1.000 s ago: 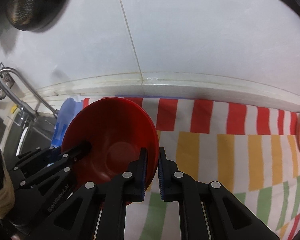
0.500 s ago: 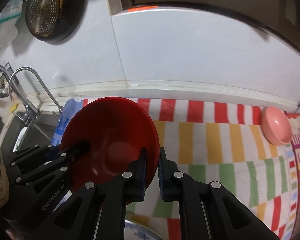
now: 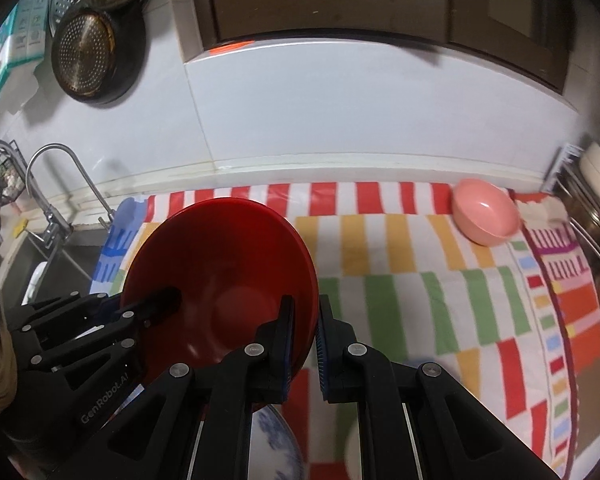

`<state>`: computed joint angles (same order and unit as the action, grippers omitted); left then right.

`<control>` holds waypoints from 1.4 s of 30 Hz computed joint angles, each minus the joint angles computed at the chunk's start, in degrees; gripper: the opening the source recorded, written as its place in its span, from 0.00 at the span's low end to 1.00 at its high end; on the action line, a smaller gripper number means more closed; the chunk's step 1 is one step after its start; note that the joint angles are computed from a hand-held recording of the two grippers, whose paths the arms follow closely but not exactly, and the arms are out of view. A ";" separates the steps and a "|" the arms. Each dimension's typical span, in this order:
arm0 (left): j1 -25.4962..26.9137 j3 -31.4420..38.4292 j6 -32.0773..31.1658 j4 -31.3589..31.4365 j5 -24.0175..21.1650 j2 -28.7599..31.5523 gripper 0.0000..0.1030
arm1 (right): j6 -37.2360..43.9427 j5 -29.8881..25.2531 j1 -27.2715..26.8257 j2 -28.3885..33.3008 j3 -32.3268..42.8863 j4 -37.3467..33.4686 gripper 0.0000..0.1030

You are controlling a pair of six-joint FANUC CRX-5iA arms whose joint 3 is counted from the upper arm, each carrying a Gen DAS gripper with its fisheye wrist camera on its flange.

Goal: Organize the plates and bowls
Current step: 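Lift the red bowl with both grippers and carry it over the white bowl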

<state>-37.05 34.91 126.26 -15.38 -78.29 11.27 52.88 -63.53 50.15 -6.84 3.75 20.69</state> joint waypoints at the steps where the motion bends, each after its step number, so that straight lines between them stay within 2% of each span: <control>1: -0.49 0.54 0.00 0.04 -0.12 0.41 0.15 | -0.63 -0.20 -0.02 -1.05 -1.02 0.53 0.11; 17: -5.18 10.46 -3.61 4.09 -2.75 10.35 0.16 | -3.38 -4.11 -3.55 -10.03 -8.76 1.00 0.11; 28: -6.80 16.29 -4.98 6.22 -6.78 16.68 0.16 | -0.78 -6.56 -8.83 -11.49 -10.43 -4.20 0.11; 42: -7.33 19.60 -4.50 7.01 -10.48 20.57 0.16 | 2.86 -7.63 -13.16 -10.83 -11.17 -9.72 0.11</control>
